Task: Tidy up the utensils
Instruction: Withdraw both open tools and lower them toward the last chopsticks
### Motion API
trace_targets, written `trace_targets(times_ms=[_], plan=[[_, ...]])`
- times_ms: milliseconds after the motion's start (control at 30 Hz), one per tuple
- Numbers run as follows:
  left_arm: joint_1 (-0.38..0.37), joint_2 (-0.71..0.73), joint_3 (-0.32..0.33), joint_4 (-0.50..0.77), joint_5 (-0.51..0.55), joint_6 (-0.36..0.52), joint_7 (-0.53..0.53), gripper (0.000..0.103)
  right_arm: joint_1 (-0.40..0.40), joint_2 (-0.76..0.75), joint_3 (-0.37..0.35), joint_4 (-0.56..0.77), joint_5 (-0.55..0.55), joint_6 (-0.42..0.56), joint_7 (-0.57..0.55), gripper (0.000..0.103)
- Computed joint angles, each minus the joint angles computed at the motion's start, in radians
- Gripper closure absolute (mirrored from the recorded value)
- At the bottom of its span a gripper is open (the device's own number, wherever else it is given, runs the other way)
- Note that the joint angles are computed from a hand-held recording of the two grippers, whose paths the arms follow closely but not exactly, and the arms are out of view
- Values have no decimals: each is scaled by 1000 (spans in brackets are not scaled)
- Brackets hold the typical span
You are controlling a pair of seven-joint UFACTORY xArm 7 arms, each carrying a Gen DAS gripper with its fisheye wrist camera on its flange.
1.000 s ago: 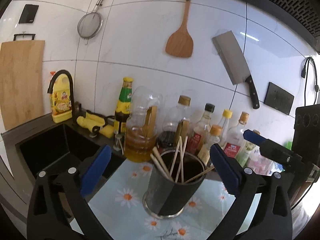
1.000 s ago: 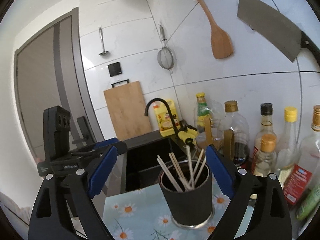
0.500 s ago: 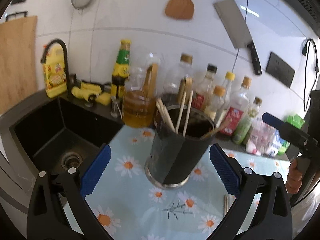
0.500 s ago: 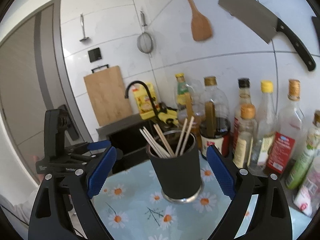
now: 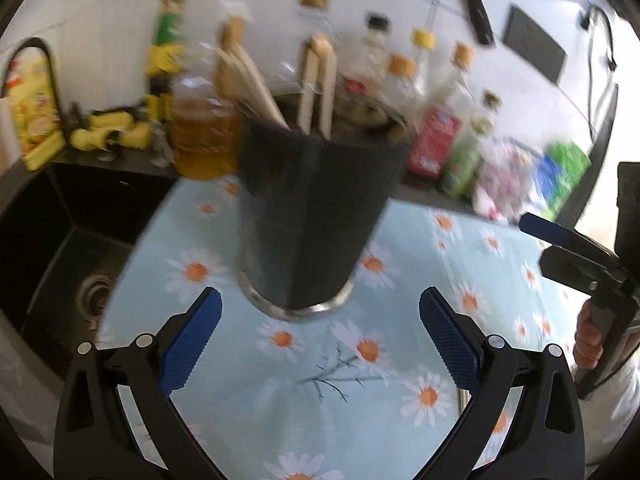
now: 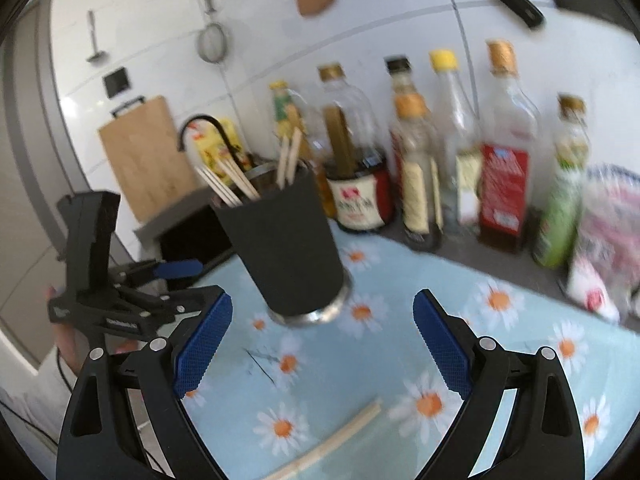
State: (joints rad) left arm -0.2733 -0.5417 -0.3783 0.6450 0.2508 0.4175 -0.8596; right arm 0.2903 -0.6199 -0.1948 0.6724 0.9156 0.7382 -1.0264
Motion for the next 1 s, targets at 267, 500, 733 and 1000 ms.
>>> trace_targets(times_ms=[267,500,733,1000], plan=[[-127,145,85,25,-108,-49,180,6,-49,-60,70,-138,-131,-115,115,15],[-169,255,97,78,-152,-56,279,6,-44,-137,84,-250,-287,-162,236,15],[-214,336,118,138,-235,-29,373,6,-49,-201,75,-320,-417,-155,348,15],[-238,397,115,204,-283,6,446,6,-52,-246,84,-362,-523,-128,415,15]])
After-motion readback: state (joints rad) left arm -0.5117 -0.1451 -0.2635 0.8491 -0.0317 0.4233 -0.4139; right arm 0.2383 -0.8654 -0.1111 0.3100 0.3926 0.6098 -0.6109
